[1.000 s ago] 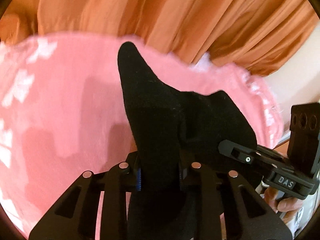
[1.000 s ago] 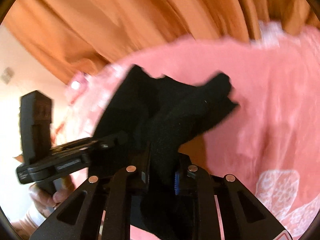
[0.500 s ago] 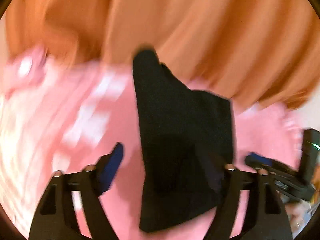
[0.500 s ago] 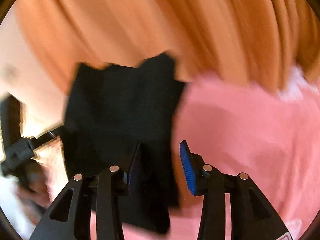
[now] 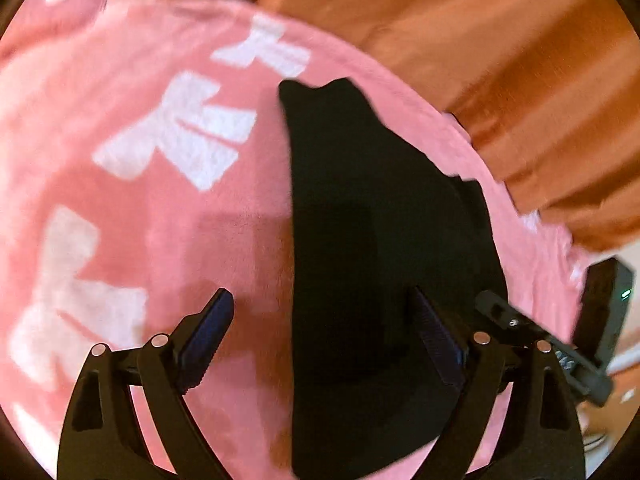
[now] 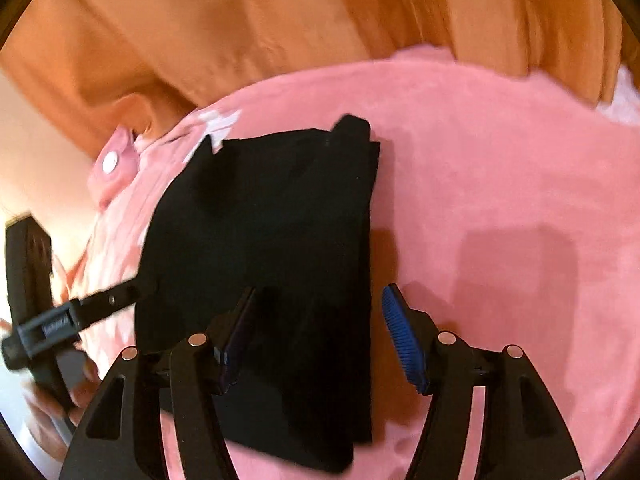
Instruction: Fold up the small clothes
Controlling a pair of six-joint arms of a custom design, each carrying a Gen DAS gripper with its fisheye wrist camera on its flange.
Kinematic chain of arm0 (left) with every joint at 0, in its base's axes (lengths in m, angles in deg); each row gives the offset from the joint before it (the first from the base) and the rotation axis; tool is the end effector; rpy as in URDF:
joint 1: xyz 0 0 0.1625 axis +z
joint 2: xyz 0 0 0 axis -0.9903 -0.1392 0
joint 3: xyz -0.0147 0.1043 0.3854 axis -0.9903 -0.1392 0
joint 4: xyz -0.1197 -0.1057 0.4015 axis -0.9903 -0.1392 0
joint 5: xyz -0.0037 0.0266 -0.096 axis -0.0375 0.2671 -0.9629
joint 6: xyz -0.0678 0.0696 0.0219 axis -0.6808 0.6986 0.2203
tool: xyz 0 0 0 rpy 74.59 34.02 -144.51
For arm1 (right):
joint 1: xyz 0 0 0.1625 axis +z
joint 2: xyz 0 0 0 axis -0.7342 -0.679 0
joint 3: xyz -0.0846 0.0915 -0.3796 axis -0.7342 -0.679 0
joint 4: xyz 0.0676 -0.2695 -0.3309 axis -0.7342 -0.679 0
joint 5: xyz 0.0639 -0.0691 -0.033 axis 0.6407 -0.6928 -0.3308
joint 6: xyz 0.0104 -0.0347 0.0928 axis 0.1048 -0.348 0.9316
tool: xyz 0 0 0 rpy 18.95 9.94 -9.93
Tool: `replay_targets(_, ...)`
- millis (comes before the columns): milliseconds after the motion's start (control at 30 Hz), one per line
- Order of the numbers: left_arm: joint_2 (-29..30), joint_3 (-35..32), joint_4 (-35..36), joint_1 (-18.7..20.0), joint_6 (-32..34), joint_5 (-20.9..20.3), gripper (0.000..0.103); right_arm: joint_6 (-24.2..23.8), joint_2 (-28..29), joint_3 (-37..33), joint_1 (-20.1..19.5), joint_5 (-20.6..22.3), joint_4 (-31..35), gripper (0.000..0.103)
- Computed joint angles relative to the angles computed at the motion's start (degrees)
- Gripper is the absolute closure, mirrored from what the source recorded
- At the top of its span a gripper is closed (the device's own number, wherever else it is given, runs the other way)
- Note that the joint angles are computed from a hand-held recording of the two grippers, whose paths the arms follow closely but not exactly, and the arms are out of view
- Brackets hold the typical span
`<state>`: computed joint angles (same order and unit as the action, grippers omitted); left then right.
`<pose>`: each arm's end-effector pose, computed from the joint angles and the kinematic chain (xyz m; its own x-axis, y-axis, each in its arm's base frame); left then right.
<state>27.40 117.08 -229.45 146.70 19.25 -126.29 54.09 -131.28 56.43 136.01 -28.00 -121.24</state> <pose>-0.1464 -0.6954 0.1060 -0.9247 0.2486 -0.2884 0.3164 0.9231 -0.2188 0.0885 -0.5967 0.1658 -0.9416 0.2256 0.2499 0.0387 0.8099 -0.5853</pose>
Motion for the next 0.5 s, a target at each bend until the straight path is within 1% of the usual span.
replay_targets(33, 0.4, -0.3, -0.7, 0.4, -0.8, -0.8, 0.018, 0.7, 0.6, -0.6, -0.7, 1.9, 0.1, 0.042)
replay_targets(67, 0.8, -0.2, -2.5, 0.4, -0.9, -0.8, 0.03, 0.9, 0.9, -0.8, -1.2, 4.2, 0.1, 0.057)
replay_targets(100, 1.1, -0.5, -3.2, 0.5, 0.3, -2.4, 0.048, 0.9, 1.2, -1.2, -1.3, 5.7, 0.3, 0.07)
replay_targets(133, 1.4, -1.2, -2.3, 0.1, 1.5, -4.0, 0.071, 0.4, 1.7, -1.7, -0.2, 4.7, -0.7, 0.082)
replay_targets(167, 1.1, -0.6, -3.8, -0.7, 2.1, -3.2, 0.075, -0.9, 1.7, -1.9, 1.3, 2.7, -2.2, 0.085)
replay_targets(233, -0.3, 1.2, -7.8, -2.1, 5.0, -5.1, 0.077, -3.9, 0.4, -0.8, 4.4, 1.7, -6.3, 0.087)
replay_targets(300, -1.4, 2.5, -9.9, -2.9, 6.9, -6.7, 0.077, -5.5, -1.4, 1.0, 6.7, -0.1, -10.2, 0.087)
replay_targets(333, -1.5, 2.8, -10.5, -3.2, 7.4, -6.9, 0.077, -6.4, -2.3, 2.4, 7.4, -2.3, -12.3, 0.087)
replay_targets(367, -1.2, 2.9, -10.8, -3.5, 8.3, -6.2, 0.075, -6.2, -2.2, 3.0, 7.2, -5.1, -12.7, 0.086)
replay_targets(400, -0.5, 2.4, -10.3, -3.6, 8.7, -5.0, 0.072, -5.2, -2.4, 2.9, 6.6, -6.4, -10.8, 0.086)
replay_targets(433, 0.7, 1.8, -9.0, -3.7, 8.7, -2.6, 0.071, -2.9, -1.8, 2.4, 4.4, -7.3, -6.5, 0.083)
replay_targets(467, 2.1, 1.2, -7.3, -4.0, 8.5, 2.1, 0.071, -0.9, -1.0, 1.6, 2.9, -8.1, -2.7, 0.082)
replay_targets(500, 3.1, 1.3, -6.9, -4.1, 8.6, 5.2, 0.069, 0.5, -0.4, 1.6, 1.3, -7.7, -1.4, 0.08)
